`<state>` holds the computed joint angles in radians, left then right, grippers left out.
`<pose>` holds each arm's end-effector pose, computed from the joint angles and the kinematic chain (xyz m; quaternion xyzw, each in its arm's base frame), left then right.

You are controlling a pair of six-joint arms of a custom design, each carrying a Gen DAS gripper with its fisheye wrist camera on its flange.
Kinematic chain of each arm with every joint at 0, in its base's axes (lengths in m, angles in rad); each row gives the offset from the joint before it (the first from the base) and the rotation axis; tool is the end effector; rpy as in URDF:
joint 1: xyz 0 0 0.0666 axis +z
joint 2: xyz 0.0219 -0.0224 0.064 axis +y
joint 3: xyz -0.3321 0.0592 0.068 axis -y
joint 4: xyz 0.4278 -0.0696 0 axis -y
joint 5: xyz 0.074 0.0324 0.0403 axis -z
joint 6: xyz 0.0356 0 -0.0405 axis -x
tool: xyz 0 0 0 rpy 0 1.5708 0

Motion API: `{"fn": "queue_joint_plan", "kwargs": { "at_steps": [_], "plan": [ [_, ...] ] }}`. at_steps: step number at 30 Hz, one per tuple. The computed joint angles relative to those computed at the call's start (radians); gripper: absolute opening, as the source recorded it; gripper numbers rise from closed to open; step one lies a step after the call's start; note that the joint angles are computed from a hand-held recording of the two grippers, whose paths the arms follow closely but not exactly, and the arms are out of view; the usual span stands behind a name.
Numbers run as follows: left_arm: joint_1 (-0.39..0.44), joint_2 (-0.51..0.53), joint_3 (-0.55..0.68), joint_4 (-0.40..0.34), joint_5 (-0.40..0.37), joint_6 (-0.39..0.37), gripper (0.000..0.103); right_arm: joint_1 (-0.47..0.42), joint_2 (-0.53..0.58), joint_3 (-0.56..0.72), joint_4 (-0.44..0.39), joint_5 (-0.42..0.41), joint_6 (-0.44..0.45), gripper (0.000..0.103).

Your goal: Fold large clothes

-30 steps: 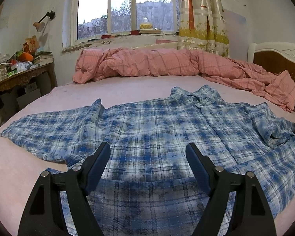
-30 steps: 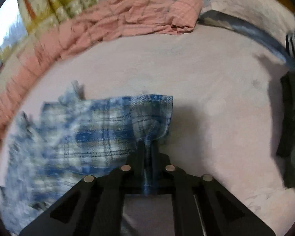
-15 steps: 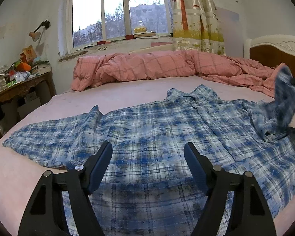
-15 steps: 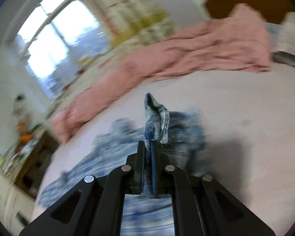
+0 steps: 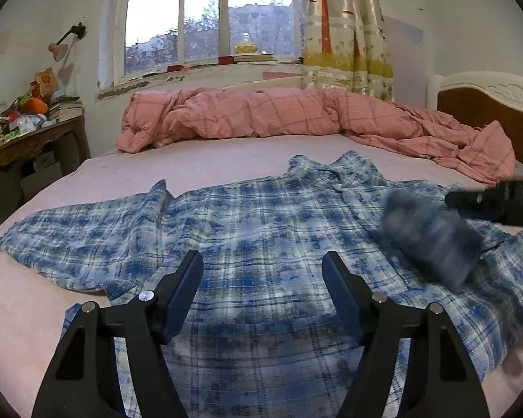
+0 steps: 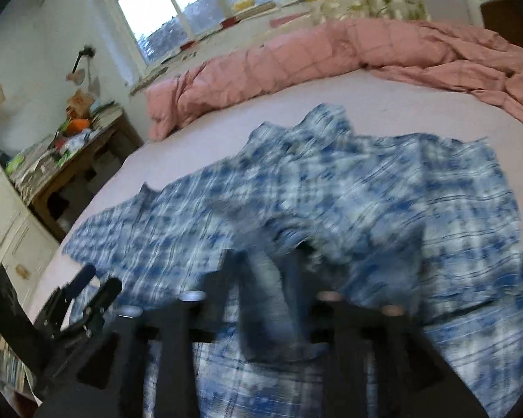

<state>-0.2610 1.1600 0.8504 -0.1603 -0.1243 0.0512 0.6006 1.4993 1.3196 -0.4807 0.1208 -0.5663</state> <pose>0.4420 -0.1139 0.2822 0.0568 0.8494 -0.0289 0.5239 0.4755 0.3200 0.3230 0.0112 0.8969 0.1965 0.3961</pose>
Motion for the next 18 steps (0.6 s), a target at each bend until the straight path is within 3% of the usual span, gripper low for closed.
{"fn": "queue_joint_plan", "kwargs": {
  "at_steps": [4, 7, 10, 13, 15, 16, 18],
  "plan": [
    [0.002, -0.014, 0.003, -0.032, 0.114, -0.011, 0.07, -0.031, -0.058, -0.036, 0.01, -0.004, -0.006, 0.055],
    [0.008, 0.001, 0.039, -0.131, 0.276, 0.004, 0.078, -0.035, -0.101, -0.043, -0.059, 0.122, -0.02, 0.055],
    [0.007, 0.047, 0.099, -0.226, 0.409, 0.072, 0.078, -0.042, -0.12, -0.044, -0.112, 0.234, -0.031, 0.055],
    [0.007, 0.167, 0.231, -0.374, 0.541, 0.159, 0.076, -0.054, -0.13, -0.041, -0.158, 0.306, -0.016, 0.055],
    [-0.007, 0.273, 0.35, -0.522, 0.61, 0.084, 0.07, -0.068, -0.146, -0.048, -0.184, 0.331, -0.044, 0.055],
    [-0.028, 0.317, 0.402, -0.586, 0.568, 0.029, 0.065, -0.081, -0.171, -0.066, -0.183, 0.32, -0.067, 0.055],
    [-0.068, 0.356, 0.448, -0.616, 0.399, 0.009, 0.061, -0.127, -0.249, -0.139, -0.129, 0.246, -0.134, 0.055]
  ]
}}
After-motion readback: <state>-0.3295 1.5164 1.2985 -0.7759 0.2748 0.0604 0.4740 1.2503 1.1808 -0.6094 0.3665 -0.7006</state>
